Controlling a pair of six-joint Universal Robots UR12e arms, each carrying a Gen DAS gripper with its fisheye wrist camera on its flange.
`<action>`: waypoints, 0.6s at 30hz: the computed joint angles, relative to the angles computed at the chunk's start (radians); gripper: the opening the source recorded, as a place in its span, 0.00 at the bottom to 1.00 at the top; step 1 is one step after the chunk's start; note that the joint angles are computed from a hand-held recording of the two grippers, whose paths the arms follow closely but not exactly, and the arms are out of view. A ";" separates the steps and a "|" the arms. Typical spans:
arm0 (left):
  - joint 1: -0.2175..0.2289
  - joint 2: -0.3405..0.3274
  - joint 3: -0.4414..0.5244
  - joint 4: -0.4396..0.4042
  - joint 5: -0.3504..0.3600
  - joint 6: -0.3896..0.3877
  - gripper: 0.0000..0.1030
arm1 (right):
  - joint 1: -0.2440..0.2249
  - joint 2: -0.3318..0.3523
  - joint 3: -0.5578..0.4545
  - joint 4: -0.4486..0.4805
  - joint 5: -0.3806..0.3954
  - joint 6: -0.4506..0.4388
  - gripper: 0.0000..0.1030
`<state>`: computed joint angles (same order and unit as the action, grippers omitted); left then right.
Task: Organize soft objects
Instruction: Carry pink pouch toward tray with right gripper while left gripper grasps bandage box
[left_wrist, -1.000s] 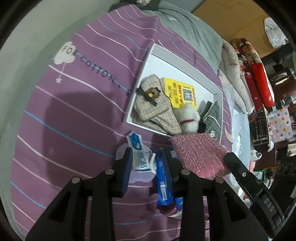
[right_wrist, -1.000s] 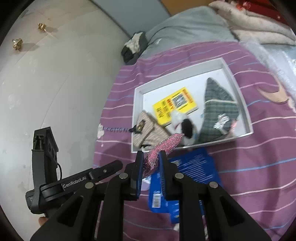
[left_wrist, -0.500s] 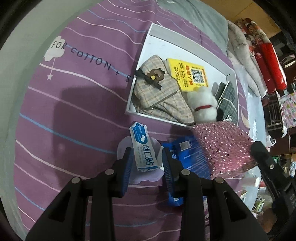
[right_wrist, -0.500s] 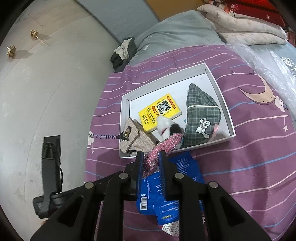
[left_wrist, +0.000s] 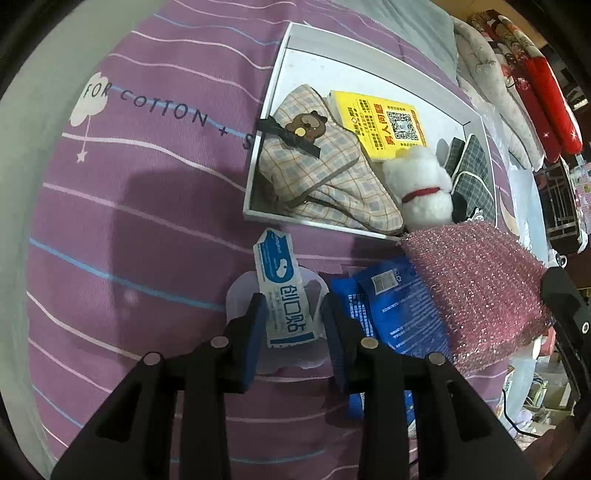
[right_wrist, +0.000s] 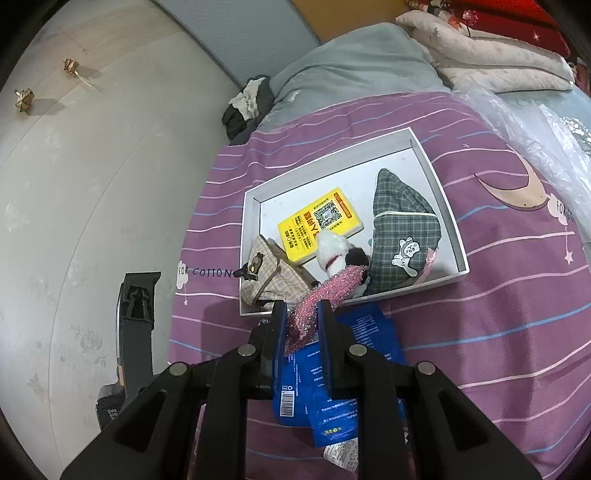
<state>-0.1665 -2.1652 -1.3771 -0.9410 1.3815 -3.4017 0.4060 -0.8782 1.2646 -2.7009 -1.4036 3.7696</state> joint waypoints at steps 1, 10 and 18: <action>-0.001 0.001 -0.001 0.001 0.007 0.000 0.27 | 0.000 0.000 0.000 0.000 0.000 0.000 0.15; 0.013 0.013 -0.023 0.037 -0.036 -0.009 0.12 | 0.000 0.000 0.002 -0.005 0.000 -0.001 0.15; 0.013 0.044 -0.056 0.098 0.009 -0.029 0.06 | 0.001 -0.007 0.011 -0.024 -0.001 -0.004 0.15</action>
